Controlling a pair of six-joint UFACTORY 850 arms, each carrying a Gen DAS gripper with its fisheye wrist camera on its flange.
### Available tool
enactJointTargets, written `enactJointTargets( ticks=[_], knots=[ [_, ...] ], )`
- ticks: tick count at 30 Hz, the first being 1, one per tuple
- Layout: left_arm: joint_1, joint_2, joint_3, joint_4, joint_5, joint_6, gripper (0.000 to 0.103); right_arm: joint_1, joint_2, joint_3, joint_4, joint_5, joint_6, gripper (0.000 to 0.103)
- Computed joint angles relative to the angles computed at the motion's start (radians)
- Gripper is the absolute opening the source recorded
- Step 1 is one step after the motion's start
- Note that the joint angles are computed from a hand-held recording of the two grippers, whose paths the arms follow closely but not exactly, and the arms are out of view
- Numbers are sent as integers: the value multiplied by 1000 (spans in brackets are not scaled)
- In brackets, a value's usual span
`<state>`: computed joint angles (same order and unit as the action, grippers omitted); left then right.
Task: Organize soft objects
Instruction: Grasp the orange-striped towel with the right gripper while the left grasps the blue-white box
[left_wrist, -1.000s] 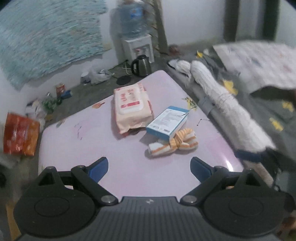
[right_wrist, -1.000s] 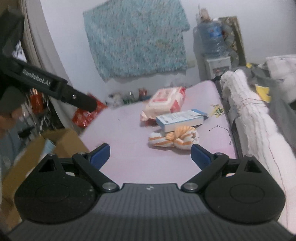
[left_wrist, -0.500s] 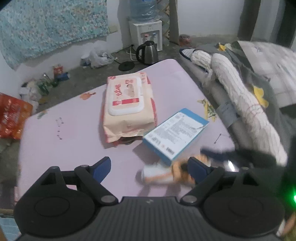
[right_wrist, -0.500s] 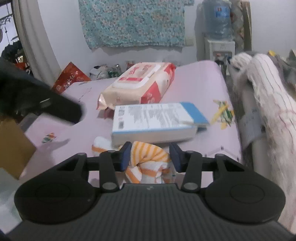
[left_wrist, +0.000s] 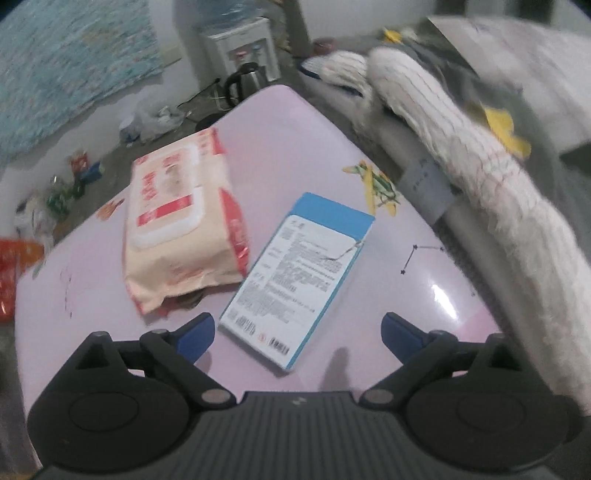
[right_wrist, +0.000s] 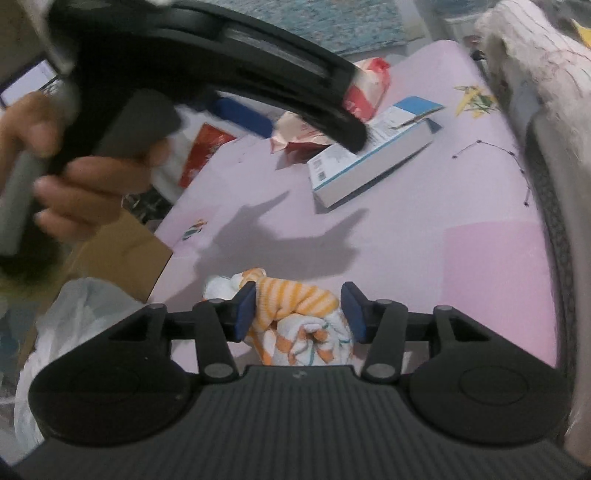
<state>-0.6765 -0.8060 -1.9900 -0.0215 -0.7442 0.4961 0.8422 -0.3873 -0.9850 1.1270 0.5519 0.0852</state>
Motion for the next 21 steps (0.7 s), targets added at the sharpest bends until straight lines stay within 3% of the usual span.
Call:
enactJointTargets(
  ticks=[6,12,19,21],
  knots=[
    [-27,-84,-77,122,-23,-23,99,-2,8,16,-71,-3,37,50],
    [-17,-159,-180,68,-91,-18,101,-17,28,42,-163,-25,114,51],
    [-1,-206,-296,14,-323,-47,95,-18,51,48,-163,-68,95,57],
    [2,-179,-259,-4,-335,-24,91,-20,50,44,-162,-76,81,59]
  ],
)
